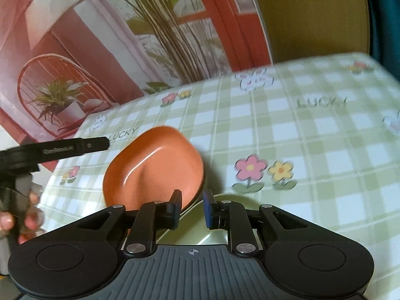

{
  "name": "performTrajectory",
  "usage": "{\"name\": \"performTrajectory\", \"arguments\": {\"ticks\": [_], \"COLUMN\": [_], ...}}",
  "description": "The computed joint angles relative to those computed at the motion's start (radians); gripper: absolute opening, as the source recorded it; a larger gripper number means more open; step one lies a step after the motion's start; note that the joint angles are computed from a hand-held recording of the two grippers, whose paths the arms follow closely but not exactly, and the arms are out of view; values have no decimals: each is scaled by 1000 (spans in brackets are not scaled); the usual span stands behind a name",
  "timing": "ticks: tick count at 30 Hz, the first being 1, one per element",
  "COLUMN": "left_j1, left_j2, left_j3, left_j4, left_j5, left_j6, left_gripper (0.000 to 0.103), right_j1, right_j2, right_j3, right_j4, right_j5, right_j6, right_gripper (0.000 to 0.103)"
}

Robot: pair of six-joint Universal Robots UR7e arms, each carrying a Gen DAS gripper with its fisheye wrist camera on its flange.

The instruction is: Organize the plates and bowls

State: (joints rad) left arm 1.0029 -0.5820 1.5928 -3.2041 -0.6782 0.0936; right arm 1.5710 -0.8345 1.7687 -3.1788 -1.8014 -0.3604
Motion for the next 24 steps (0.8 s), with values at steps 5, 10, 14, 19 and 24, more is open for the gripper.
{"name": "performTrajectory", "arguments": {"ticks": [5,10,14,19,24], "left_j1": [-41,-84,-112,-134,-147], "left_j2": [-1,5,16,14,16], "left_j3": [35,62,73,93,101], "left_j4": [-34,-40,-39,-2,53], "left_j5": [13,49,97,120,126], "left_j6": [-41,-104,-145,-228,-301], "left_gripper": [34,37,37,37,37], "right_j1": [-6,-18,-27,-40,-52], "right_j2": [-22,-30,-32,-36,-42], "right_j3": [10,8,1,-9,-10], "right_j4": [-46,-72,-72,-64,-58], "right_j5": [-6,-4,-3,5,13], "right_j6": [-83,-150,-191,-223,-240], "right_gripper": [19,19,19,19,19]}}
